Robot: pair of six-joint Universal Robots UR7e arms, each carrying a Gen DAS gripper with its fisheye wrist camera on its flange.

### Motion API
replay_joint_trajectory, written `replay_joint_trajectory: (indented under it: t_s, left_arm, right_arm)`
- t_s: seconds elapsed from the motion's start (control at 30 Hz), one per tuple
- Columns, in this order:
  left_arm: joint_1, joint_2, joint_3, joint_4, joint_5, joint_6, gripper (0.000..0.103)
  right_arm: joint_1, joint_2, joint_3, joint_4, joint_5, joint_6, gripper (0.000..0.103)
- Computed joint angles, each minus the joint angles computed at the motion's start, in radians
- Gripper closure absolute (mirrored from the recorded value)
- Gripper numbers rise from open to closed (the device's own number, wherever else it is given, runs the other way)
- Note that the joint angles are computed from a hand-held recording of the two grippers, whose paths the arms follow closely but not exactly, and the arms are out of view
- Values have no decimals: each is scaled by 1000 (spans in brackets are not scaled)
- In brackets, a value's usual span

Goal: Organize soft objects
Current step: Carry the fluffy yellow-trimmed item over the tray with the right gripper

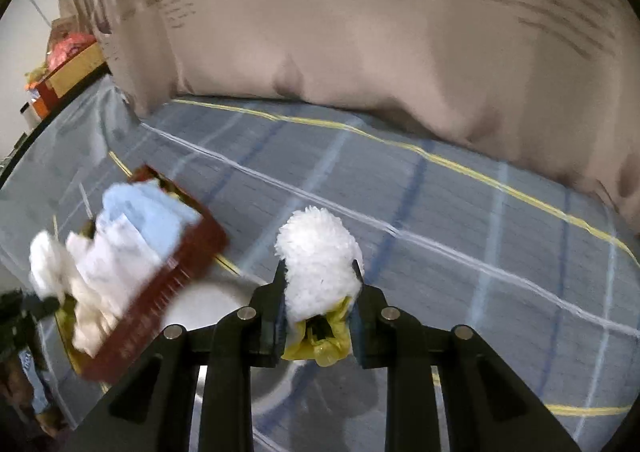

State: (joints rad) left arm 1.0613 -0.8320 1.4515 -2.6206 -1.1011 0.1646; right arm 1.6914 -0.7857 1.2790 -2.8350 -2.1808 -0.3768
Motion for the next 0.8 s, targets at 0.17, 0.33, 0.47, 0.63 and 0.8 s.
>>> replay_joint_trajectory:
  t_s: [0.17,0.33,0.47,0.63,0.8]
  left_arm:
    - [10,-1,-11,17,-7,-10,85]
    - [16,-2,-14,25,-13,-8,85]
    - [19,-2,-16,29,-15,-9,84]
    - [22,-3,-14,26,-20,-5,84]
    - [29,-1,-26,68,-37,-26,84]
  right_arm:
    - [25,87,-89,20,29,1,80]
    - [43,118,-89,4,74,-5,80]
    - [60,103,-25,-45,116,-6,80]
    - [84,63,92,-142,156,-13,80]
    - [101,27,188,-219,186,16,80]
